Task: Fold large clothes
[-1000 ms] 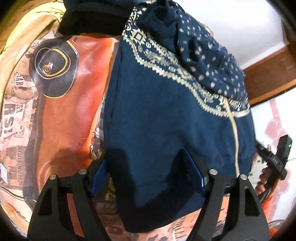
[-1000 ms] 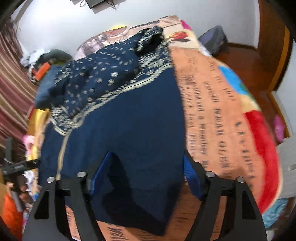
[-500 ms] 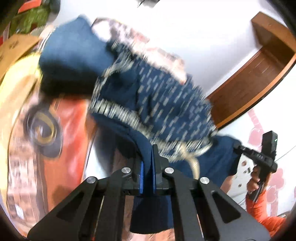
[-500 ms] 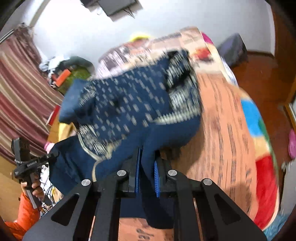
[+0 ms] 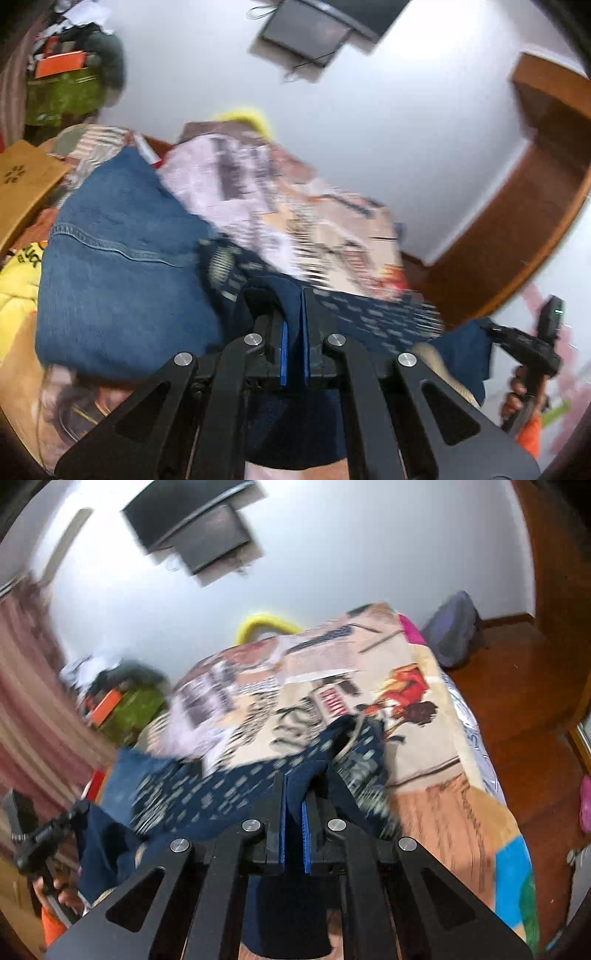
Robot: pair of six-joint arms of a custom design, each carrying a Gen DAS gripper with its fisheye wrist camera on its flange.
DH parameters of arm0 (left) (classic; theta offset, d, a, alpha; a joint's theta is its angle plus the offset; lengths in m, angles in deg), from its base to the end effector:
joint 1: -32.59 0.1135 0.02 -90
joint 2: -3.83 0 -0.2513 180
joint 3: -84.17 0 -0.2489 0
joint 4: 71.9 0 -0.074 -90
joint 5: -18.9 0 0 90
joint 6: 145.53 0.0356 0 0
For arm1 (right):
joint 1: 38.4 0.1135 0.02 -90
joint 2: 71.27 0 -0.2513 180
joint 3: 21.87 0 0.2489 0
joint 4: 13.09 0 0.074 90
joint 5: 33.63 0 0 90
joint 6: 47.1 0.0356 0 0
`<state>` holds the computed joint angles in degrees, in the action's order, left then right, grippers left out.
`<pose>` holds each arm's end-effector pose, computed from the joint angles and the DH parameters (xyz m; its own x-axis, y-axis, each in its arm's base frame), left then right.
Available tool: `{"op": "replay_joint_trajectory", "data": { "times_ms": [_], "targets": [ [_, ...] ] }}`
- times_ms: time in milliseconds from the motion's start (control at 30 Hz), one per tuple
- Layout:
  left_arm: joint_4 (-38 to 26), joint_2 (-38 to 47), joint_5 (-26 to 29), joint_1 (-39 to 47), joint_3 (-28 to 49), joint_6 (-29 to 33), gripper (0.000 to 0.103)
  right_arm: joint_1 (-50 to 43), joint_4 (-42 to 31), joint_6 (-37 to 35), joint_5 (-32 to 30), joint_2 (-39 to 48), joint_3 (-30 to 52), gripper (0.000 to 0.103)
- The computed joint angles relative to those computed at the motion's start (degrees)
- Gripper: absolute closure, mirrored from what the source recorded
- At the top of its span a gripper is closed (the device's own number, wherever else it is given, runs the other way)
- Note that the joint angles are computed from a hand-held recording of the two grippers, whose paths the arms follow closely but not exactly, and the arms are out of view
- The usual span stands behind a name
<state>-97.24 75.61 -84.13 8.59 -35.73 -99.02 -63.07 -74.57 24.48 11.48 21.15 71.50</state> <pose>0.2517 -0.1033 0.2364 -0.5586 -0.4853 -0.6727 -0.2104 0.8674 -0.4510 0.3088 -0.1142 0.2823 -0.7444 0.0955 -0.6609 -0.2688 0.8631 0.4275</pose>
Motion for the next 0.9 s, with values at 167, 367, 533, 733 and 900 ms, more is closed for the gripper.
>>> {"op": "replay_joint_trajectory", "data": {
  "times_ms": [167, 367, 533, 733, 900],
  "targets": [
    [5.1, 13.7, 6.2, 8.2, 1.6, 2.5, 0.099, 3.5, 3.2, 1.3, 6.6, 11.9, 4.7, 0.097],
    [5.4, 17.0, 5.1, 7.3, 2.1, 5.3, 0.097, 3.3, 3.9, -2.7, 7.3, 12.1, 4.3, 0.097],
    [-8.0, 16.1, -1.8, 1.7, 7.8, 9.3, 0.065, 4.1, 2.2, -11.3, 14.3, 4.9, 0.9, 0.088],
    [-15.2, 10.9, -19.3, -10.7, 6.6, 8.8, 0.024, 0.0, 5.5, -20.8, 13.3, -9.2, -10.7, 0.043],
    [-18.2, 10.8, -20.7, -15.2, 4.8, 6.1, 0.018, -1.7, 3.2, -26.9, 12.6, -15.1, -15.4, 0.038]
  ]
}}
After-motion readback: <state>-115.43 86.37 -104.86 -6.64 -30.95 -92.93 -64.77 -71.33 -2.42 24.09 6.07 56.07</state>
